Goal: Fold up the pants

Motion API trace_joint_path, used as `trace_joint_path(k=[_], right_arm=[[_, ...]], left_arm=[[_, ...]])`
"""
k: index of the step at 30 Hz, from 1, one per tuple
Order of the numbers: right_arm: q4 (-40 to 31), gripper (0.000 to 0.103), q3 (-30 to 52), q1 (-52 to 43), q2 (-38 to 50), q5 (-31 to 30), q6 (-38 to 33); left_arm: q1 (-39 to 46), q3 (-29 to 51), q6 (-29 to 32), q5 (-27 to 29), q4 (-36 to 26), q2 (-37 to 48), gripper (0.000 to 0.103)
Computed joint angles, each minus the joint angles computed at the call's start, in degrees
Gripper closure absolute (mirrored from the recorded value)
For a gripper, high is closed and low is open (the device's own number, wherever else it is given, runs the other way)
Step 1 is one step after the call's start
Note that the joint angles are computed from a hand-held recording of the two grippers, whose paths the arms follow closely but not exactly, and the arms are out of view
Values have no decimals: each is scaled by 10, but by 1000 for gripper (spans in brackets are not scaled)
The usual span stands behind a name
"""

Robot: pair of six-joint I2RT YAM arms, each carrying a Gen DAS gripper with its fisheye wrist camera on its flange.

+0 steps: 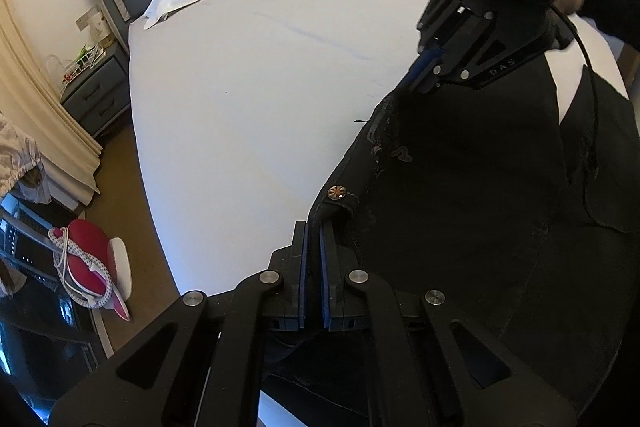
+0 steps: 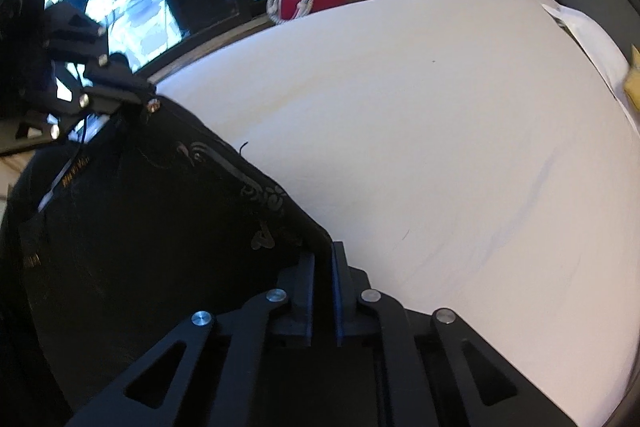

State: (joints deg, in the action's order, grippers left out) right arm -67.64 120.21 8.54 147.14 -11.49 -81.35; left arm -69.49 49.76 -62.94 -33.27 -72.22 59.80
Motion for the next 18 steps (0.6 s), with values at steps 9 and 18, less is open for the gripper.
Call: trace_joint_path(k=[9,18], right_arm=[[66,96,-239,-12,-137,-80,43],[134,96,-495,-104,-343,-73,-100]], left_arm=[[-92,46,-124,-9,-46,53,99],[-280,165,-308,12,-107,211,99]])
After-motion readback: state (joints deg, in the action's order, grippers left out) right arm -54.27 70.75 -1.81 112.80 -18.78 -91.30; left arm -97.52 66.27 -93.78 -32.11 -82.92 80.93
